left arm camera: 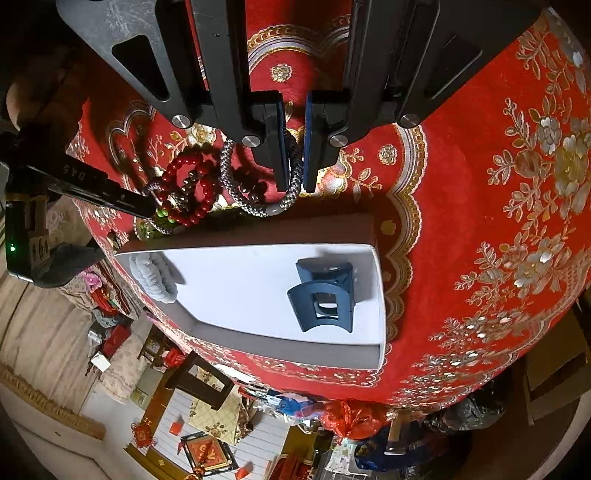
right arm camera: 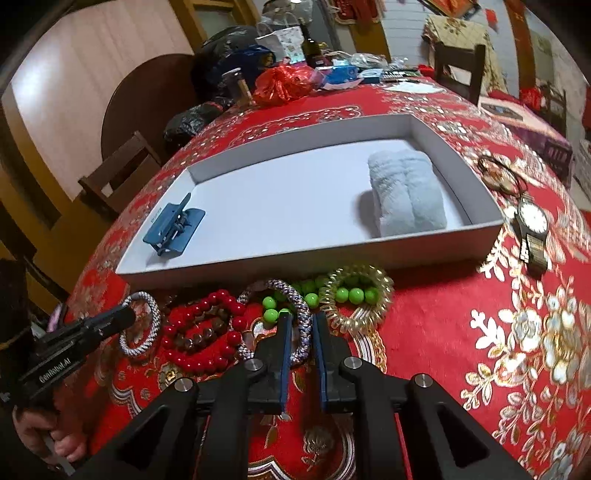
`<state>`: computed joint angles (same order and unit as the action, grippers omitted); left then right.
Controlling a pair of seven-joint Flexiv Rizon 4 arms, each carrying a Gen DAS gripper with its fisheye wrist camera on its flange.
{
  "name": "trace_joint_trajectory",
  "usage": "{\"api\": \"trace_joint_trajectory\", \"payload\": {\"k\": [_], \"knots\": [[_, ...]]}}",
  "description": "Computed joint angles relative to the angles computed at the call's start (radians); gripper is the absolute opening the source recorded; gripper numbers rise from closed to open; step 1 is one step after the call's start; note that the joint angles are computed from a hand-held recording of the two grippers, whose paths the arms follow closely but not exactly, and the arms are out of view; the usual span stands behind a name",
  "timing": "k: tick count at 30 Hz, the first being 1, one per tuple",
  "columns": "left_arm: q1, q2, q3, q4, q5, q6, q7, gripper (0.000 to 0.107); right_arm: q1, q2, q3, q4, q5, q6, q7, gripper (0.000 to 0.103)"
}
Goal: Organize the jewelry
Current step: 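Grasp the silver rope bracelet with the left tool while the right tool grasps a beaded bracelet, then lift the silver rope bracelet with the left tool while the right tool lifts the beaded bracelet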
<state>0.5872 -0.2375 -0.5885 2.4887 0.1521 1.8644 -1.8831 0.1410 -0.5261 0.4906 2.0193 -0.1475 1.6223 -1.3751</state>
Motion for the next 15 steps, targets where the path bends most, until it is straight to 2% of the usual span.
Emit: {"api": "trace_joint_trajectory", "payload": {"k": [4,7,10,11,14,15], "knots": [[-0.017,0.007,0.015,-0.001,-0.011,-0.009,0.003,0.006,0.116,0.032,-0.130,0.024,-0.038,0.012,0.012,0.011],[-0.040,0.010,0.033,-0.003,-0.021,-0.016,0.016,0.006,0.242,0.056,-0.271,0.050,-0.081,0.029,0.035,0.011],[-0.063,0.013,0.052,-0.005,-0.035,-0.020,0.026,0.006,0.284,0.064,-0.322,0.066,-0.103,0.041,0.052,0.009],[-0.072,0.013,0.059,-0.006,-0.040,-0.020,0.028,0.006,0.320,0.070,-0.364,0.076,-0.113,0.048,0.063,0.007],[-0.102,0.013,0.089,-0.007,-0.048,-0.011,0.034,0.006,0.431,0.093,-0.493,0.117,-0.129,0.081,0.106,0.006],[-0.106,0.013,0.093,-0.008,-0.046,-0.009,0.034,0.006,0.436,0.099,-0.500,0.127,-0.121,0.096,0.110,0.006]]}}
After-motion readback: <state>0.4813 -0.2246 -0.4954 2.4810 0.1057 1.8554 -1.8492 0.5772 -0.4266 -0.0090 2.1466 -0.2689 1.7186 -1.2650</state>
